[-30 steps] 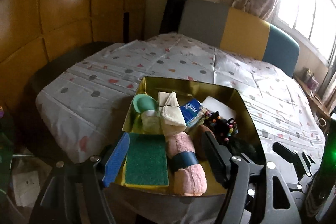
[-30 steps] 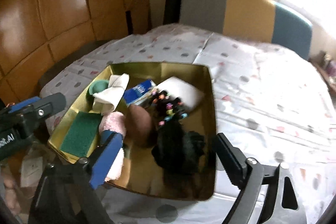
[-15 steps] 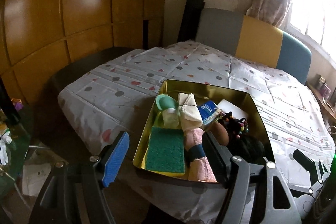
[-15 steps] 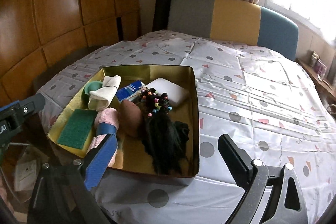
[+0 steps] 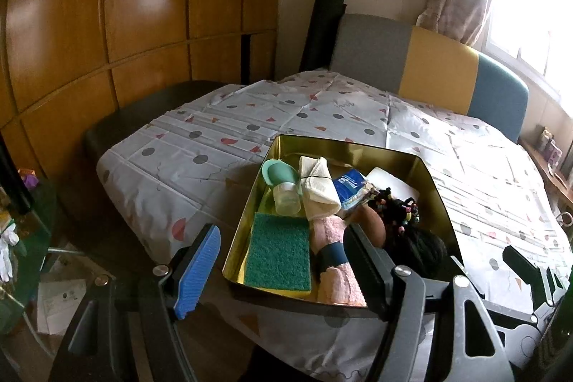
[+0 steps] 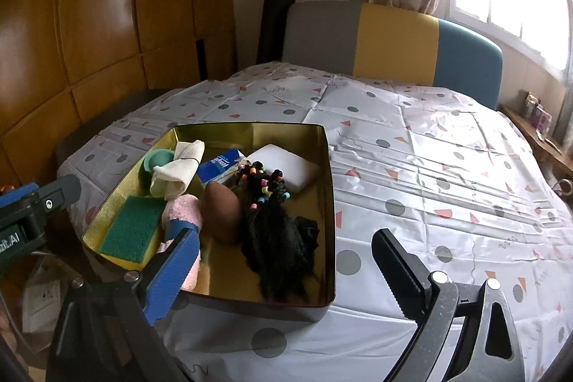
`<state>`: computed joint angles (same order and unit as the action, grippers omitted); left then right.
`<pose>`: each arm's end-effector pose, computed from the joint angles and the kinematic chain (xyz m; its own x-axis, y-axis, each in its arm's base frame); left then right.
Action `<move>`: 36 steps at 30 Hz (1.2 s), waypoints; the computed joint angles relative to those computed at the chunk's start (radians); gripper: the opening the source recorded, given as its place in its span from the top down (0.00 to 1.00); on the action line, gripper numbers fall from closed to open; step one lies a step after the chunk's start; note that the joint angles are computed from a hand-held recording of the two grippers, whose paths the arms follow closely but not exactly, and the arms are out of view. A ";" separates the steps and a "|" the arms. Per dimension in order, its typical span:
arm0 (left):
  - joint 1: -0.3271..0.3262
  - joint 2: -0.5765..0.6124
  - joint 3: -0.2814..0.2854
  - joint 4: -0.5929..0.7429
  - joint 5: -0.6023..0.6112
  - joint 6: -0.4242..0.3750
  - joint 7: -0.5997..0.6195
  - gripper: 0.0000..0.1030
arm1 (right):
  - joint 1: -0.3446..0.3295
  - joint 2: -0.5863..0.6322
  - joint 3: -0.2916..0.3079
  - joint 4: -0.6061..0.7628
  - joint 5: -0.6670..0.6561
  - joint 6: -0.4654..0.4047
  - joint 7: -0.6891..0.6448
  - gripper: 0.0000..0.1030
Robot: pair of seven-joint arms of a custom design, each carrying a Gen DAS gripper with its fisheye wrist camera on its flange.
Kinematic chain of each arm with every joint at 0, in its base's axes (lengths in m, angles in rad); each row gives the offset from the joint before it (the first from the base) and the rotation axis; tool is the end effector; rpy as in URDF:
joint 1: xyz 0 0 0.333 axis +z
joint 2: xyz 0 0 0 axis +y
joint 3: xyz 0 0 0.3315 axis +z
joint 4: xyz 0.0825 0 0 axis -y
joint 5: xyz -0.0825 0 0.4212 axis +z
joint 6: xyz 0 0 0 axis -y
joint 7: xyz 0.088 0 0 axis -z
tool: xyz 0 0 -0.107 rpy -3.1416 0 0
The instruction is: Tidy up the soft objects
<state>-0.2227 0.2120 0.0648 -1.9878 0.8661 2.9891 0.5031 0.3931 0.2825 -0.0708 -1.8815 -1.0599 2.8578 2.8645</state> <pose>0.6456 -0.1596 0.4251 0.0643 -0.9958 0.0651 -0.6560 -0.0914 -0.7492 0.6357 0.2661 0.4117 -0.0243 -0.9997 -0.0076 -0.6444 0.0215 -0.7643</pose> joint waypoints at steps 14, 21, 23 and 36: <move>0.000 0.001 -0.004 -0.001 -0.013 -0.007 0.018 0.30 | 0.000 0.000 -0.002 -0.003 0.006 0.006 -0.002 0.04; 0.004 0.000 -0.009 -0.003 -0.034 -0.013 0.037 0.30 | 0.001 -0.002 -0.001 -0.003 0.005 0.003 0.003 0.04; 0.002 -0.002 -0.006 -0.004 -0.031 -0.012 0.035 0.30 | 0.000 -0.002 -0.001 -0.003 0.005 0.003 0.004 0.04; -0.006 -0.008 0.005 -0.008 0.014 -0.012 -0.006 0.30 | 0.002 -0.005 0.000 -0.004 -0.010 0.003 0.019 0.04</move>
